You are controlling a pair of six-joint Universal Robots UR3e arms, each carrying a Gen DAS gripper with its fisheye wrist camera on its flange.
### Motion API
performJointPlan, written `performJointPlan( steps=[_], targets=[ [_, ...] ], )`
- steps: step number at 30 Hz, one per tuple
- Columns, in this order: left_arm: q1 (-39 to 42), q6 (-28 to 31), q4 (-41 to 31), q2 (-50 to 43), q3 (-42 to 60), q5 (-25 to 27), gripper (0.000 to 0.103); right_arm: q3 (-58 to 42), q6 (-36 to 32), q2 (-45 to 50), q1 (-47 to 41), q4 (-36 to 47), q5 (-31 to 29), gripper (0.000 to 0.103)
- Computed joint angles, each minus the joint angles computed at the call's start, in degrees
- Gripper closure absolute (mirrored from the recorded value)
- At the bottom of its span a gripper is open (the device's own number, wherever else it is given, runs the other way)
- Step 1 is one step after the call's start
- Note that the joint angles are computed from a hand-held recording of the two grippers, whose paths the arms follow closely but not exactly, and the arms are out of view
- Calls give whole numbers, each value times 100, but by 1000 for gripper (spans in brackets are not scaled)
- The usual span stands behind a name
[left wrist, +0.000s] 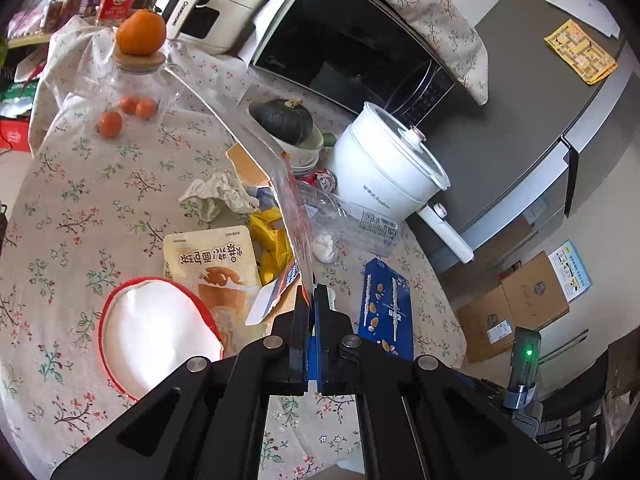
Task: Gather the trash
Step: 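Move both tools back to the table toward the blue biscuit box, then grasp the blue biscuit box with the right tool while the left tool grasps the orange-and-white bag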
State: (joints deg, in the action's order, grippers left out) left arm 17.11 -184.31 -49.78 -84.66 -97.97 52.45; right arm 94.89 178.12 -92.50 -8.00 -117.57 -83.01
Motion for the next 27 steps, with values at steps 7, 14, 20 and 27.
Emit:
performJointPlan(
  steps=[7,14,20,27],
  targets=[
    [957,561,-775,744,-284,-927,102,-396,347,606,468,-288,-148,18],
    [1056,918,-918,1112,-153,-589,102,-898,755,1288,775,-495,-272,10],
    [771,1106,-801,1065,-63,-74,102,-1339,1176,1916,1040,-619,-848,8],
    [348,1038,-538,877,-6,381,102,-1679,1301,2430,1175,-644,-1397,5]
  ],
)
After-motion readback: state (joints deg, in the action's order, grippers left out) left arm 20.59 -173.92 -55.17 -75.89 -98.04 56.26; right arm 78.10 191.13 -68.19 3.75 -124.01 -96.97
